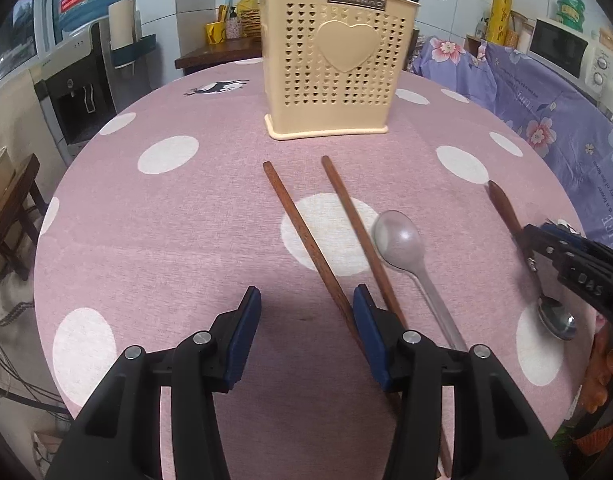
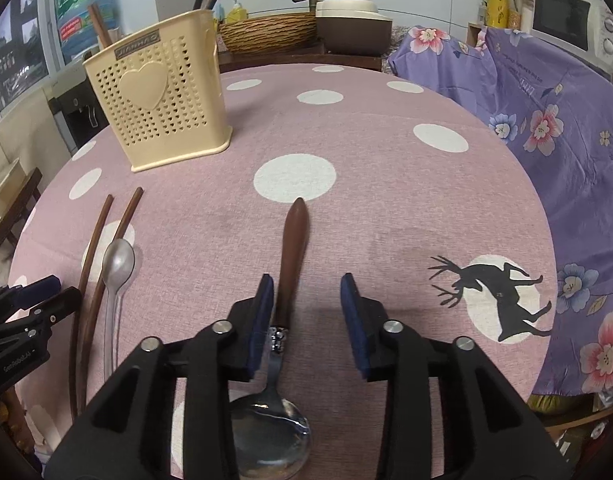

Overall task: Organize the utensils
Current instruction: 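Close the right tool on the brown-handled brush while the left tool grasps a brown chopstick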

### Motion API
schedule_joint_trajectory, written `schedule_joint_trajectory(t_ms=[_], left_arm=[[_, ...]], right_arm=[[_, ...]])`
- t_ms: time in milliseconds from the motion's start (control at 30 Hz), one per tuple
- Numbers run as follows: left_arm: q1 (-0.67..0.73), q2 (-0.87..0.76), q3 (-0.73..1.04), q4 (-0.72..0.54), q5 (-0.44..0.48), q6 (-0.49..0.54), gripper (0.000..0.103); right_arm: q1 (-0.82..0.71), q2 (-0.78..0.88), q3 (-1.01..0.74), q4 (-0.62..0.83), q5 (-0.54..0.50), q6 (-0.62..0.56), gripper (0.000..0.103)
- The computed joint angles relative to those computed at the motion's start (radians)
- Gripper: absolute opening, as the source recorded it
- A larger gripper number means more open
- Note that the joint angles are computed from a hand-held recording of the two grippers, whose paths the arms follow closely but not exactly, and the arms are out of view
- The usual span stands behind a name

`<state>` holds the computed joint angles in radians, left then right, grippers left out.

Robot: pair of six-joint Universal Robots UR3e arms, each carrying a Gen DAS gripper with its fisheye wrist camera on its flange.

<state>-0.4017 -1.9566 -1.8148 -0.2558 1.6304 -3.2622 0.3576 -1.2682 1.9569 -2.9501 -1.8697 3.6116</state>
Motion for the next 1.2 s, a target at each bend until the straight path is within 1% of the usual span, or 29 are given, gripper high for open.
schedule_joint_trajectory(t_ms=[100,200,333,400,467,533,600,633,667,700,733,800,900,1067,1133,1167,1200], left_arm=[[0.005,-0.029,0.037,-0.006,0.015,0.011,0.049],[0.012,-0.071,0.101,-0.029,0.027,0.036,0.049],[0.054,-0.114,0.200,-0.098,-0.022,0.038,0.049],[0.068,-0.143,0.256,-0.129,-0.034,0.031,0.049],[0.071,-0.170,0.297,-0.142,-0.025,0.033,0.048],[0.064,-0.201,0.341,-0.151,-0.004,0.038,0.042],[0.055,-0.220,0.371,-0.158,0.010,0.045,0.025],[0.053,-0.229,0.385,-0.161,0.007,0.051,0.022],[0.048,-0.238,0.399,-0.164,0.007,0.057,0.016],[0.043,-0.248,0.413,-0.168,0.012,0.061,0.013],[0.041,-0.253,0.424,-0.173,0.008,0.065,0.013],[0.042,-0.256,0.434,-0.182,-0.016,0.076,0.011],[0.043,-0.252,0.430,-0.186,-0.040,0.089,0.010],[0.053,-0.233,0.417,-0.207,-0.060,0.064,0.011],[0.053,-0.228,0.419,-0.223,-0.058,0.062,0.014],[0.053,-0.226,0.420,-0.229,-0.055,0.060,0.020],[0.051,-0.223,0.417,-0.230,-0.051,0.056,0.031]], right_arm=[[-0.031,-0.020,0.021,-0.015,0.049,0.004,0.037],[-0.038,-0.024,0.023,-0.013,0.058,0.009,0.037],[-0.039,-0.025,0.028,-0.012,0.067,0.012,0.038],[-0.040,-0.023,0.028,-0.013,0.072,0.012,0.038],[-0.041,-0.020,0.024,-0.012,0.076,0.011,0.038],[-0.042,-0.015,0.015,-0.006,0.077,0.008,0.038],[-0.043,-0.014,0.011,-0.003,0.077,0.002,0.038],[-0.045,-0.012,0.006,-0.001,0.077,-0.001,0.038],[-0.047,-0.011,0.004,0.001,0.078,-0.001,0.038],[-0.049,-0.011,0.004,0.001,0.080,-0.001,0.038],[-0.052,-0.009,0.001,0.001,0.084,-0.002,0.038],[-0.057,-0.008,-0.002,0.004,0.091,-0.005,0.038],[-0.061,-0.004,-0.010,0.011,0.101,-0.013,0.038],[-0.071,0.005,-0.039,0.034,0.115,-0.031,0.038],[-0.072,0.016,-0.063,0.054,0.122,-0.038,0.038],[-0.071,0.022,-0.073,0.063,0.122,-0.042,0.038],[-0.069,0.029,-0.086,0.072,0.121,-0.045,0.038]])
